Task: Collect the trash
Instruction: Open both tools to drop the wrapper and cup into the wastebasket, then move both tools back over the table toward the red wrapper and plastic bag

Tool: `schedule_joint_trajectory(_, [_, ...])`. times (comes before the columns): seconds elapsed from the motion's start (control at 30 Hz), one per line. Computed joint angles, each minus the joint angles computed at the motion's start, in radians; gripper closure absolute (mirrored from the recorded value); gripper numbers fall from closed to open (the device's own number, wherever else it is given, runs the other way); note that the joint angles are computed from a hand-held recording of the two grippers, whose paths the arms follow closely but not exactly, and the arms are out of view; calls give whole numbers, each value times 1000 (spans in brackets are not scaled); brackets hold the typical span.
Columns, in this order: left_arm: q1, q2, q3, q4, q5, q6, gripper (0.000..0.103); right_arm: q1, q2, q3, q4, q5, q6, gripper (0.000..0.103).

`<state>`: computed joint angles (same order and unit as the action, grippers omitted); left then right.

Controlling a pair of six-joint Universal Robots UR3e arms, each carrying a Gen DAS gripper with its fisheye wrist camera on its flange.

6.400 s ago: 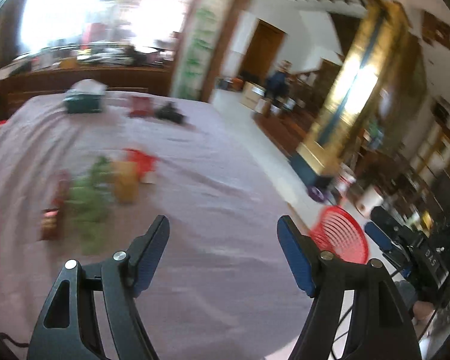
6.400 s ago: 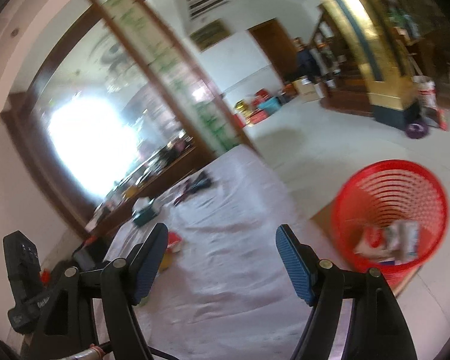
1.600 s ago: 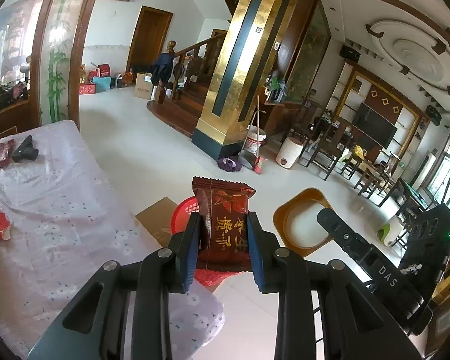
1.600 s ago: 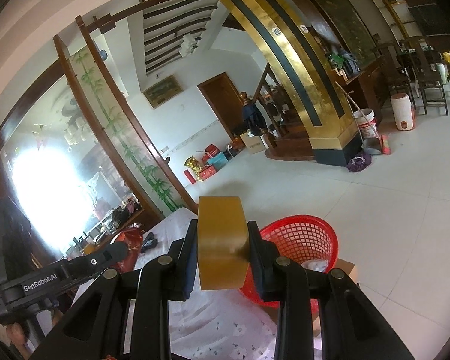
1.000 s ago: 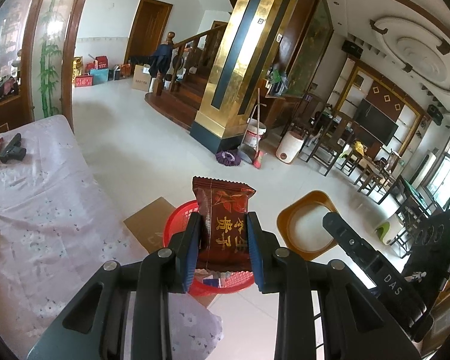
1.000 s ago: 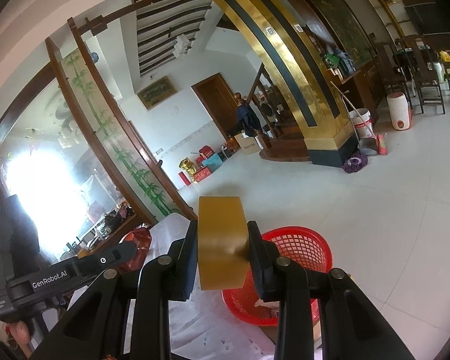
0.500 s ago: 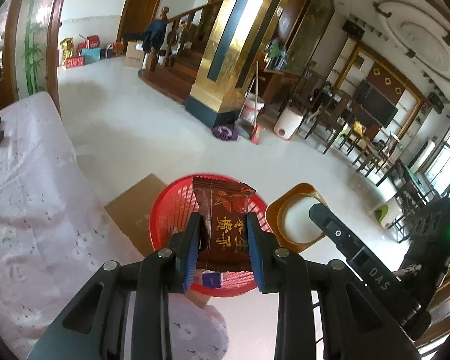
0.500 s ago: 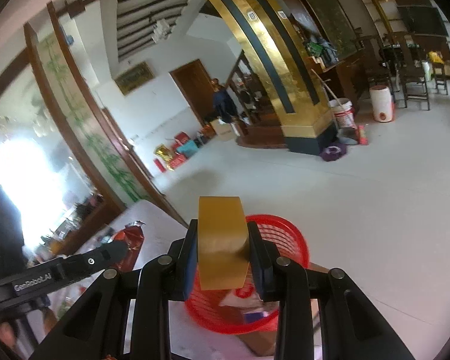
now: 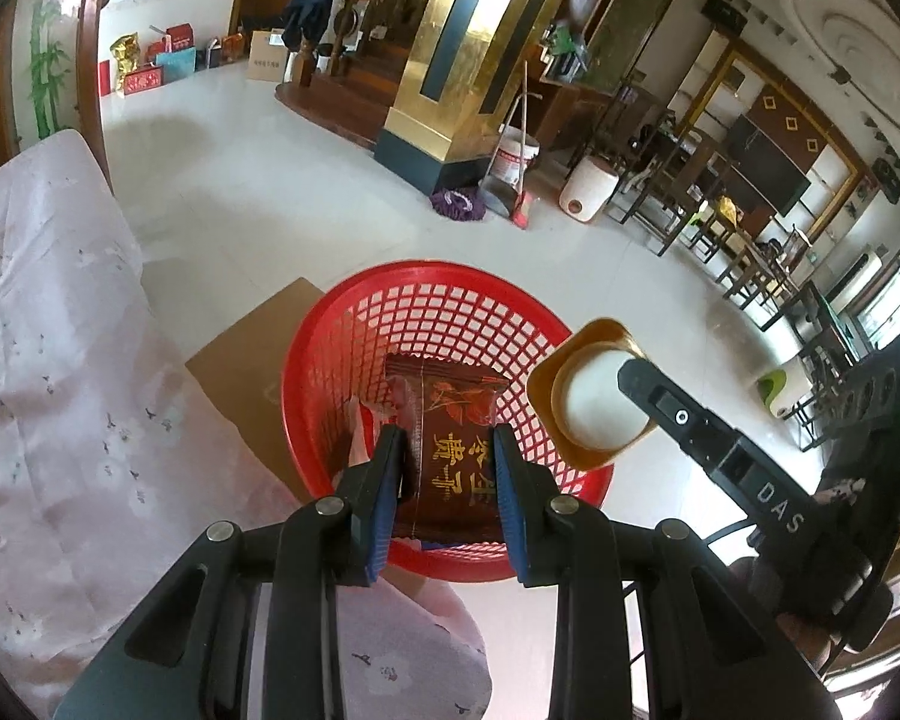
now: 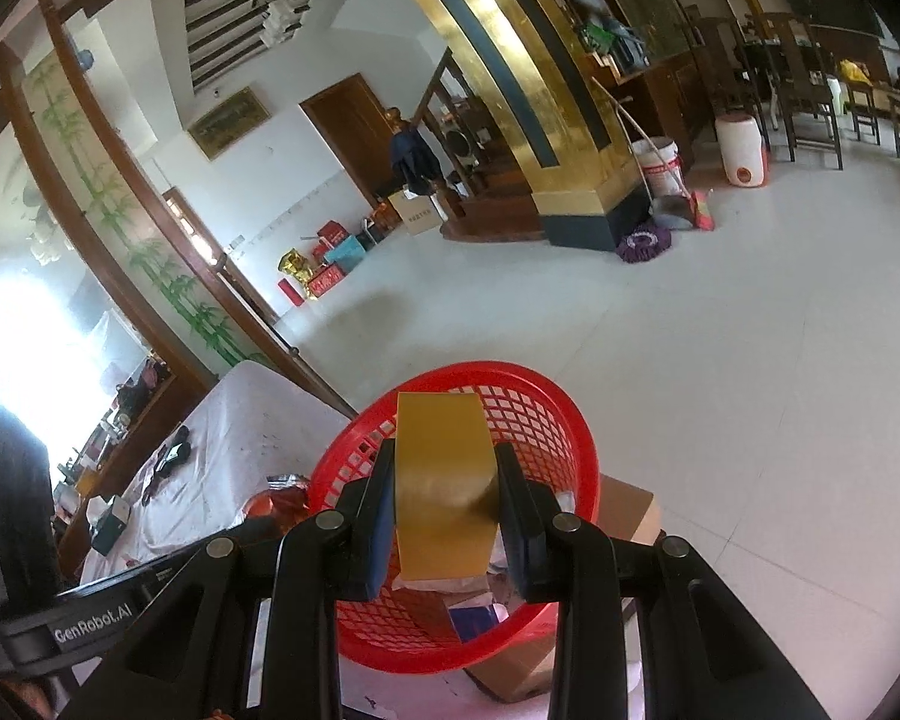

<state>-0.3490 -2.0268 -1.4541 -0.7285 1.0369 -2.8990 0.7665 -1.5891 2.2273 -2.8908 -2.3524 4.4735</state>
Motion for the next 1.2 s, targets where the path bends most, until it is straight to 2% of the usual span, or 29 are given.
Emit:
schedule_joint_trajectory(0.3, [-23, -36, 45, -44, 30, -3, 74, -36, 11, -4, -18, 46, -16, 71])
schedule_joint_trajectory(0.4, [-14, -17, 22, -42, 32, -11, 68, -38, 16, -11, -16, 50, -2, 69])
schedule_joint_trajectory(0.47, [6, 8, -8, -40, 18, -7, 56, -45, 9, 6, -48, 61, 2, 68])
schedule_joint_trajectory(0.57, [49, 74, -69, -43, -12, 11, 55, -26, 2, 17, -81, 52, 22, 65])
schedule_joint_trajectory(0.67, [115, 193, -173, -33, -50, 38, 54, 26, -4, -32, -24, 6, 46, 63])
schedule_joint_trajectory(0.7, [145, 244, -220, -25, -65, 48, 52, 48, -5, -53, -5, -12, 49, 60])
schedule_joint_trajectory(0.77, [225, 372, -334, -14, -102, 80, 41, 105, 13, -112, 23, -63, 57, 49])
schedule_joint_trajectory(0.83, [319, 517, -451, -7, -134, 104, 38, 160, 54, -183, 42, -114, 52, 35])
schedule_joint_trajectory(0.93, [487, 727, -578, -81, -168, 169, 36, 218, 152, -328, 32, -139, -21, 29])
schedule_joint_trajectory(1.07, [738, 931, -638, -275, -218, 308, 36, 251, 316, -558, 1, -99, -168, 26])
schedule_joint_trajectory(1.17, [946, 1018, -609, -497, -282, 456, 36, 250, 445, -753, 12, -30, -262, 25])
schedule_joint_trajectory(1.2, [993, 1023, -600, -537, -299, 486, 36, 246, 500, -839, 24, 3, -294, 24])
